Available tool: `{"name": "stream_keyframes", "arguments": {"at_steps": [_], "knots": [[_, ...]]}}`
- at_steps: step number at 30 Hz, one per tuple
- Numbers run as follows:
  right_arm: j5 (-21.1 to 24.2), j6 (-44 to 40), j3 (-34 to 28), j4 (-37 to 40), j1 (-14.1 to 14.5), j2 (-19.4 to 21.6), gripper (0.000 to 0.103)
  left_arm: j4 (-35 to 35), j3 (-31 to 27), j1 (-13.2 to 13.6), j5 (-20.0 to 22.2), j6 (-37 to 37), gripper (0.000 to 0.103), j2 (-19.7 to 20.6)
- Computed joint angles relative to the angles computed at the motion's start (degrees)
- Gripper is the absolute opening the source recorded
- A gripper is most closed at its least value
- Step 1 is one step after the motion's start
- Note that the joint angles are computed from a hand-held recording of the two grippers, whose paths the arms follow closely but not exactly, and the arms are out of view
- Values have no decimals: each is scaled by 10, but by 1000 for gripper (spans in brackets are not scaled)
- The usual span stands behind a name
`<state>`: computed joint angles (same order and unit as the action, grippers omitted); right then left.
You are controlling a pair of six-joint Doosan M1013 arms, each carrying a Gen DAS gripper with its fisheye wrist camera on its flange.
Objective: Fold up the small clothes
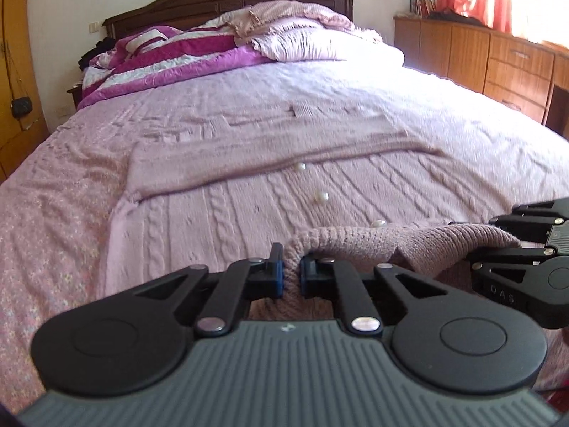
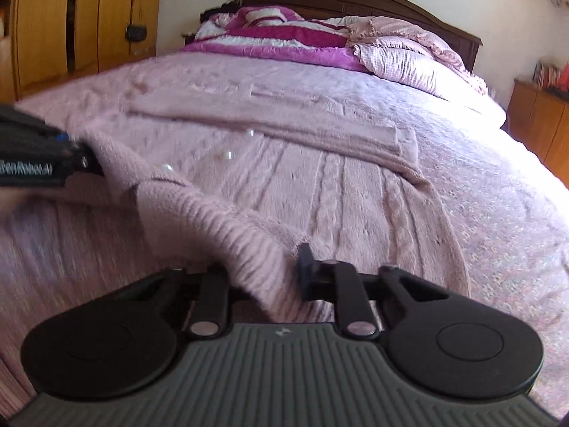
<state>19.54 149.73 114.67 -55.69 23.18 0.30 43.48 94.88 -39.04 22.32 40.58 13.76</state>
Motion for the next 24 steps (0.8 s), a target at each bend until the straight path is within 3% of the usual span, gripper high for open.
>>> {"name": "stream_keyframes", "arguments": {"at_steps": [5, 11, 15, 24], "knots": [[-35, 5, -9, 39, -15, -4, 8, 23, -9, 5, -10, -39, 11, 0], [-57, 58, -14, 15, -20, -8, 8, 51, -13, 6, -15, -76, 11, -1], [-67, 21, -20, 61, -29, -9, 8, 52, -21, 9, -20, -87, 11, 3], [-120, -43, -50, 152, -58, 6, 8, 127, -61, 19, -33, -161, 10, 20]]}}
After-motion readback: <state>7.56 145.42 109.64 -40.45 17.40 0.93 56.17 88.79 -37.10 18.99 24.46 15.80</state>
